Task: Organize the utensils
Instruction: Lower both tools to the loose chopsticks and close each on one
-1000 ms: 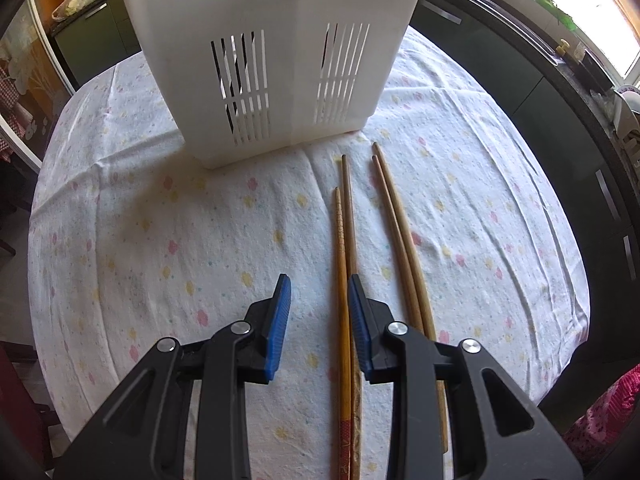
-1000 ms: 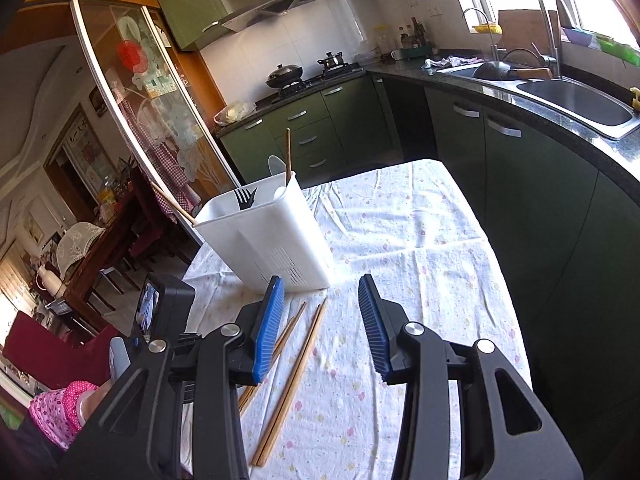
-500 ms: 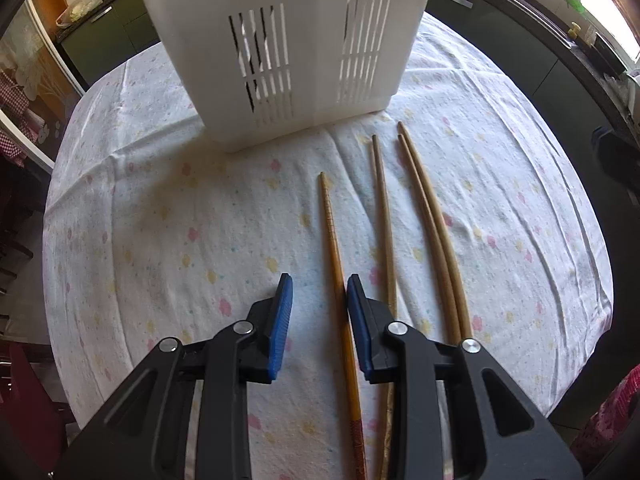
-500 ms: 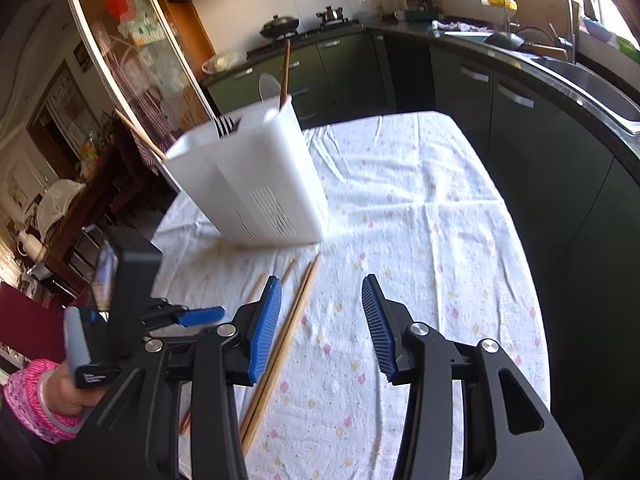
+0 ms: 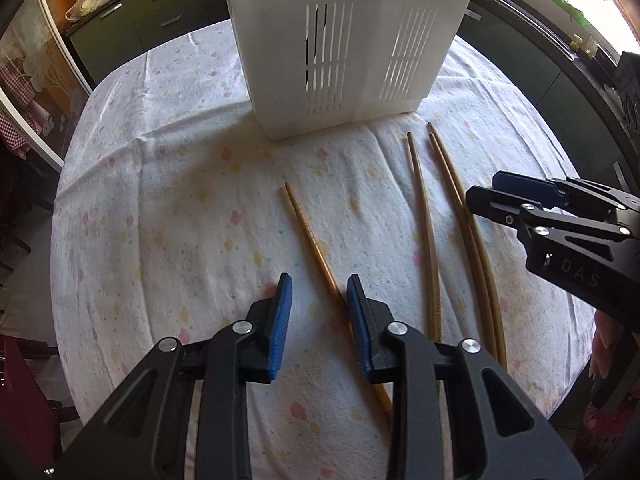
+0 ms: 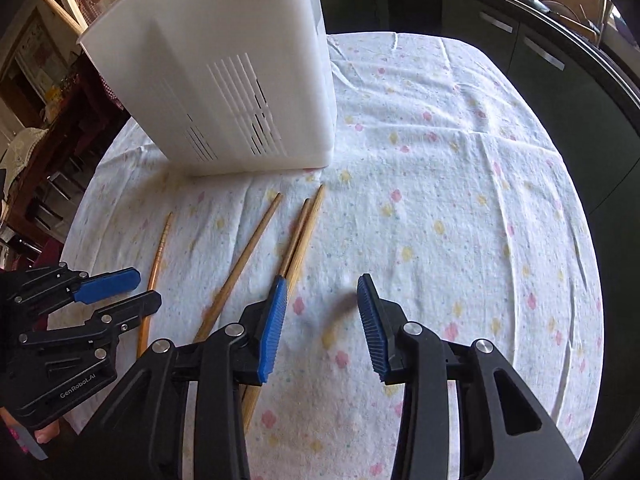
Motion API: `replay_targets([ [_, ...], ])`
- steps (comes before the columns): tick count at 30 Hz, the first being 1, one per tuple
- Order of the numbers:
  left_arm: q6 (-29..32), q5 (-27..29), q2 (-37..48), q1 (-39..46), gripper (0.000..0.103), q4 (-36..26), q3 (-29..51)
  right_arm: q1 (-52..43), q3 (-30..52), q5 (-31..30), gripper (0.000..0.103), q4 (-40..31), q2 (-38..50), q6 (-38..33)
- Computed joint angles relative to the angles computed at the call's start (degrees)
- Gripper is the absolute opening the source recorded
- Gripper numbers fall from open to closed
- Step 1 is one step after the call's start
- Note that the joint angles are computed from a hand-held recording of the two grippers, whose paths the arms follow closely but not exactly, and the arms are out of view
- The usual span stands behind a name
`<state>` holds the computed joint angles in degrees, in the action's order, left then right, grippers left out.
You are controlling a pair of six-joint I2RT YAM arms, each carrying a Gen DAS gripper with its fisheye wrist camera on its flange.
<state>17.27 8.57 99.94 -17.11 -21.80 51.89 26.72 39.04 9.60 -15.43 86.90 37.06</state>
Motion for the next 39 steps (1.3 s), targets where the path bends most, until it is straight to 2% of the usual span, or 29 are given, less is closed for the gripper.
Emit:
replay_targets([
  [5, 1.1, 1.1, -0.8, 1.2, 0.028, -0.3, -0.6, 2.5, 4.0, 4.7, 0.039, -2.3, 4.5, 0.7],
  [8, 1.1, 1.2, -1.0, 1.1, 0.028, -0.1, -0.8, 3.5, 5.6, 5.4, 0.039, -3.4, 5.7, 1.1],
  [14, 0.7, 1.5, -1.0, 1.2, 0.028, -0.3, -0.7, 7.4, 10.3, 10.4, 0.037, -8.6, 9.4, 2.1],
  [18, 0.9, 1.5, -0.9, 1.4, 0.028, -0.8, -0.4, 5.4, 8.6, 7.9, 0.036, -8.7, 7.5, 2.2],
  [20, 0.9, 1.1, -1.1, 1.1, 0.028, -0.7, -0.5, 6.1, 8.6, 9.1, 0.035, -9.2, 7.8, 2.4],
  [22, 0.8, 0.8, -1.2, 0.7, 0.028, -0.6, -0.6, 7.2, 10.4, 9.4, 0.029, -9.8, 9.4, 1.9],
  [23, 0.5, 0.6, -1.1, 0.3, 0.028, -0.5, -0.5, 7.5, 11.1, 9.3, 0.021, -9.5, 10.1, 1.7],
  [25, 0.2, 0.7, -0.9, 0.2, 0.028, -0.5, -0.4, 7.7, 11.8, 9.3, 0.019, -9.7, 10.8, 1.5],
  [28, 0.2, 1.8, -0.6, 0.8, 0.028, -0.8, -0.1, 4.3, 7.9, 3.7, 0.015, -5.3, 7.7, 0.6],
  [30, 0.0, 3.1, -0.3, 1.9, 0.021, -1.0, 0.3, 1.6, 4.5, -0.1, 0.009, -2.2, 4.8, 0.8],
  [31, -0.1, 3.6, 0.1, 2.3, 0.011, -1.2, 0.7, 0.3, 2.7, -1.9, 0.007, -0.7, 3.3, 0.9],
  [33, -0.1, 6.1, 1.1, 3.6, 0.007, -2.5, 1.9, -1.3, -0.4, -4.1, 0.007, 1.9, -0.2, 1.3],
  [35, 0.2, 8.1, 1.8, 5.0, 0.006, -4.3, 3.1, -2.3, -3.1, -5.4, 0.007, 3.4, -4.5, 1.3],
  [39, 0.6, 9.3, -0.9, 6.1, 0.006, -4.0, 2.2, -2.1, -5.8, -4.5, 0.007, 1.5, -14.5, 1.7],
])
